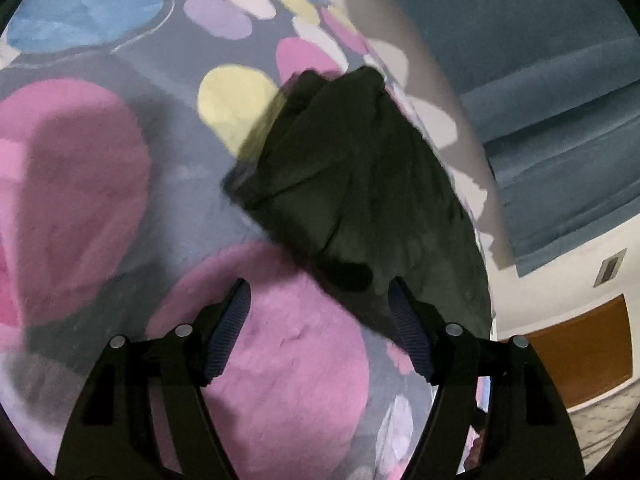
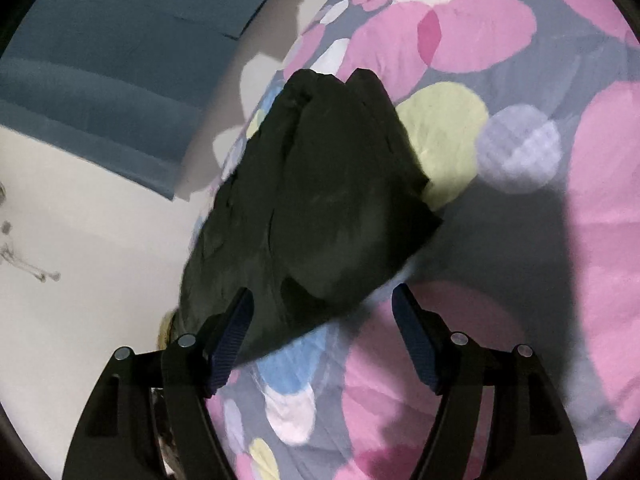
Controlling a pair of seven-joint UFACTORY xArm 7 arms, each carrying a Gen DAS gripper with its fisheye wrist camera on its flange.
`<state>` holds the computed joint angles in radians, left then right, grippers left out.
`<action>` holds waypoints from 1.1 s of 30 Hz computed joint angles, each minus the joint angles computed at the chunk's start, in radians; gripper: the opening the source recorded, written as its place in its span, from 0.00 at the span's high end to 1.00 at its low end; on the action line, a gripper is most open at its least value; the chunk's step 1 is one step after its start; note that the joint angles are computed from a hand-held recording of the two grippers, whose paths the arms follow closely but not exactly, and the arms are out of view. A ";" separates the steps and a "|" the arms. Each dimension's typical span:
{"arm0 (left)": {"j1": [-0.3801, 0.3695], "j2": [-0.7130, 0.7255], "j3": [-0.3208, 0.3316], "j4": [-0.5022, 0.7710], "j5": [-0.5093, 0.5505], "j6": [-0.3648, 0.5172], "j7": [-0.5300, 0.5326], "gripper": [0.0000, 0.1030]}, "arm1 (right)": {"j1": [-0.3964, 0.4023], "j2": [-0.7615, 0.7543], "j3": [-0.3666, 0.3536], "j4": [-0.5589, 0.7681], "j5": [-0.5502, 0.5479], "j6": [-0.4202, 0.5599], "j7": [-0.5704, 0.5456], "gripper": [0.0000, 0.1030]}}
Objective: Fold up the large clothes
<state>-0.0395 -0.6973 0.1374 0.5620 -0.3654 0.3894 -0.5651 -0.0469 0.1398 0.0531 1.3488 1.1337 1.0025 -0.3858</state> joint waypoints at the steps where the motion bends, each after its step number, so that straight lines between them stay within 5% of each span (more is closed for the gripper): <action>1: -0.017 0.012 0.014 0.007 -0.012 -0.016 0.012 0.30 | 0.003 0.008 0.004 0.001 0.023 -0.015 0.005 0.31; 5: -0.061 0.075 0.057 0.029 -0.074 -0.085 0.025 0.28 | 0.017 0.035 0.023 -0.001 0.112 -0.102 -0.006 0.31; 16: -0.068 0.201 0.059 0.095 -0.117 -0.164 0.048 0.29 | 0.035 0.107 0.066 0.085 0.062 -0.219 -0.014 0.32; 21: -0.011 0.212 0.002 0.097 -0.044 -0.147 0.032 0.50 | 0.067 0.112 0.075 0.081 -0.067 -0.303 0.015 0.54; 24: -0.060 0.209 0.037 0.084 -0.083 -0.173 0.060 0.65 | 0.065 0.107 0.089 0.066 -0.068 -0.335 -0.006 0.60; 33: 0.038 0.208 -0.065 0.093 0.040 -0.146 -0.026 0.77 | 0.044 0.101 0.092 0.042 0.010 -0.326 -0.076 0.69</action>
<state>-0.0015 -0.4891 0.0727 0.6549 -0.3257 0.2436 -0.5912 -0.0028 0.2408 0.1451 1.3911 1.1438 0.6761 -0.4615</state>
